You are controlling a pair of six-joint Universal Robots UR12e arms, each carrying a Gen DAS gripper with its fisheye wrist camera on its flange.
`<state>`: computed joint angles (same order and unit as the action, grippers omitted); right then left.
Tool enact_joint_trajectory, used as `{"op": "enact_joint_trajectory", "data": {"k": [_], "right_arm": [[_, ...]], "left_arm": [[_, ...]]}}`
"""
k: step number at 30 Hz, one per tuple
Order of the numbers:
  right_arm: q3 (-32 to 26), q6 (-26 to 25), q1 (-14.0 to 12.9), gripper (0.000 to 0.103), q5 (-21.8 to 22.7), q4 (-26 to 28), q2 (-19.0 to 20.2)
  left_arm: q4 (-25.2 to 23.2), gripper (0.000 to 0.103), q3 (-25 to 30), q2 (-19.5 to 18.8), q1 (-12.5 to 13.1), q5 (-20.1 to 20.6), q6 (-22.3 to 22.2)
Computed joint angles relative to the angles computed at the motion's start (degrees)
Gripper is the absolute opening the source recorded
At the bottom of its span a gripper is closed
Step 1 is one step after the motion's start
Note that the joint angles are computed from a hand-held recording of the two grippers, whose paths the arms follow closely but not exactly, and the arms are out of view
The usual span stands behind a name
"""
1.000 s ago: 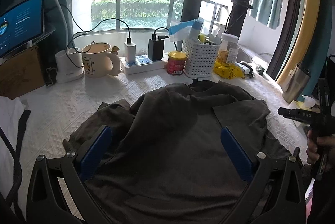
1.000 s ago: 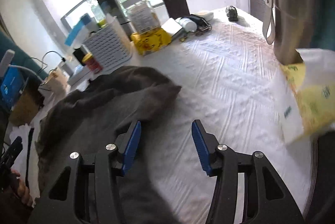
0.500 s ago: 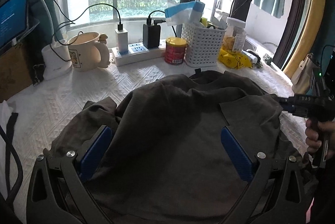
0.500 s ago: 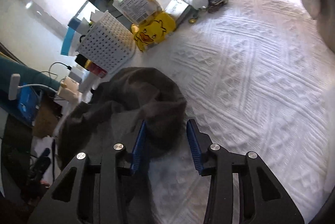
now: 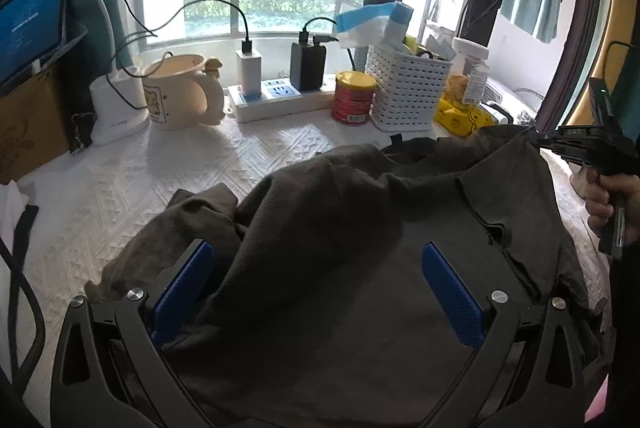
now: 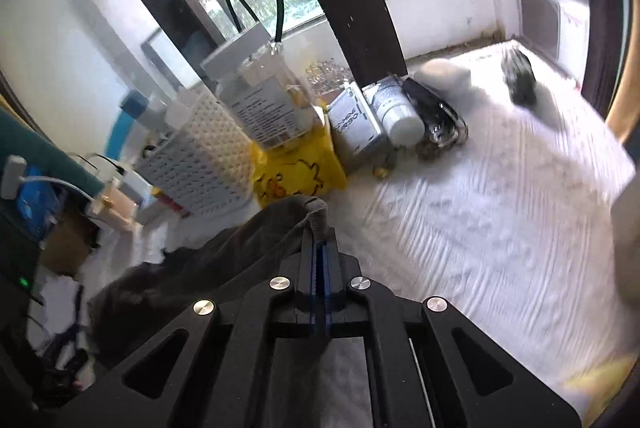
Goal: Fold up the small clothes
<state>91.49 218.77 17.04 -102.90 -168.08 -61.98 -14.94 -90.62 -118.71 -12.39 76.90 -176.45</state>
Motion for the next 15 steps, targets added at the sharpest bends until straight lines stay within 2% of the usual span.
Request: {"op": "enact_joint_trajectory", "data": {"k": [1,3,5,6,11,15], "right_arm": [[-0.71,-0.44,-0.02,0.004,-0.31,2.35,0.22],[-1.8,0.21,0.68,0.012,-4.5,7.93,0.53],[-1.18,0.45,1.37,0.051,-6.72,9.34,0.02],[-0.35,0.32,1.83,0.059,-7.69,8.74,-0.46],[3.33,2.47,4.4,0.061,-11.56,8.57,-2.7],[6.19,6.53,6.71,0.061,-9.56,8.77,-3.97]], "left_arm": [[0.16,0.103,-0.02,0.04,-0.09,0.19,0.18],[0.33,0.103,-0.1,0.09,-0.15,0.07,0.37],[0.28,0.103,-0.15,0.1,-0.21,-0.03,0.78],[0.19,0.103,-0.18,0.1,-0.24,0.02,0.97],[0.06,0.103,-0.14,0.15,-0.2,-0.81,1.47],[0.78,0.103,-0.3,0.34,-0.17,-0.78,3.13]]}}
